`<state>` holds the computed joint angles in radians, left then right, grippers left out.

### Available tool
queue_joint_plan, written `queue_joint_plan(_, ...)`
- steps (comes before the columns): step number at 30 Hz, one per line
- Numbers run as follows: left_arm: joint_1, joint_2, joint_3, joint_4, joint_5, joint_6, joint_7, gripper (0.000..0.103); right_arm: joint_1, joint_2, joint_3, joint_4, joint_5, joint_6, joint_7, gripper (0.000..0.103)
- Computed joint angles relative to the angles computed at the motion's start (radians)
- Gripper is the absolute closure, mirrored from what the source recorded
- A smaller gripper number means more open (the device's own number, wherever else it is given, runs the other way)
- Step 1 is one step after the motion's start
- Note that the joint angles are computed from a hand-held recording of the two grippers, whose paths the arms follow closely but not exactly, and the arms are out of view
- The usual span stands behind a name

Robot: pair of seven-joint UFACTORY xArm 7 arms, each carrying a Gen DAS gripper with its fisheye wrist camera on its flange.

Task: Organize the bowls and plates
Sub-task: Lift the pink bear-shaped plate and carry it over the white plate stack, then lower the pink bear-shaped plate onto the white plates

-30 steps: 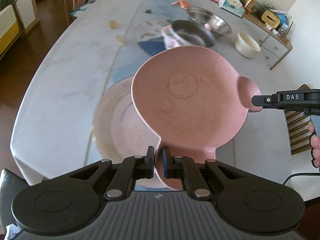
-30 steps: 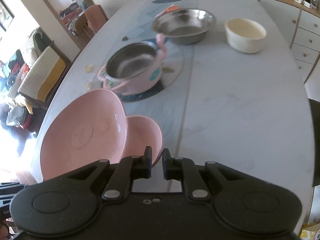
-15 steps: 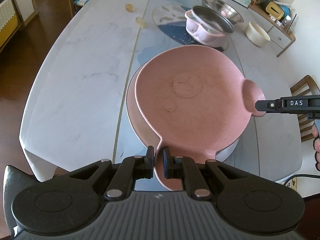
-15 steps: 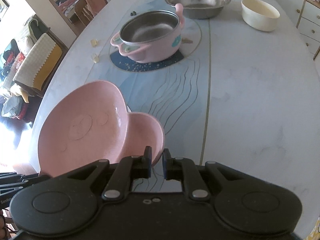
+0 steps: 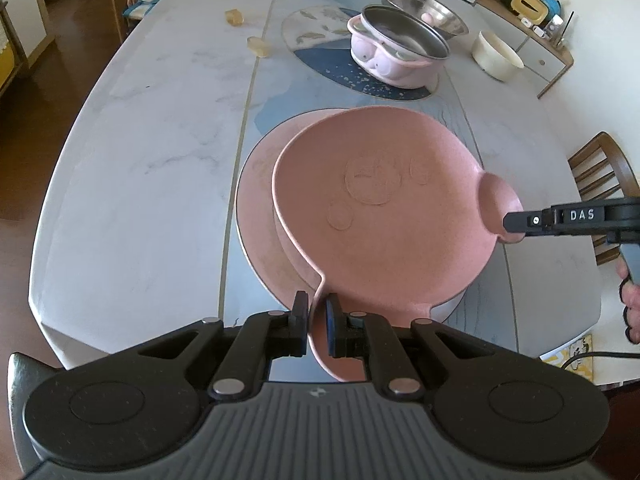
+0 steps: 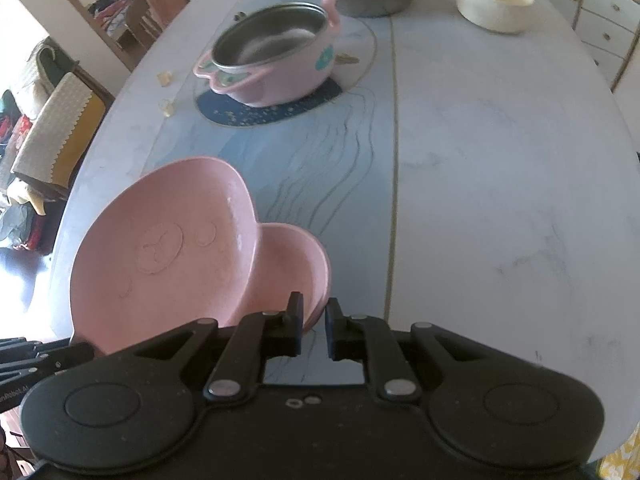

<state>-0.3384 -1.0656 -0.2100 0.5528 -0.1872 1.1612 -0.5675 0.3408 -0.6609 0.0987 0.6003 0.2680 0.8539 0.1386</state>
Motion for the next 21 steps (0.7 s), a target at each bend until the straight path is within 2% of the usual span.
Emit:
queue_joint_plan(7,0.010,0.028,0.022,0.006,0.001,-0.013,0.014,0.094,0.002,-0.009,0.002,-0.005,-0.005,-0.009,0.002,0.090)
queue_joint_plan(13,0.015,0.004,0.032,0.014,-0.004,0.045,0.019,0.094,0.021,-0.009,-0.010,0.003,0.017,0.016,-0.024,0.090)
queue_joint_plan(21,0.026,-0.030,0.032,-0.008,-0.023,0.081,0.007,0.094,0.034,-0.016,-0.017,0.013,0.038,0.049,-0.082,0.089)
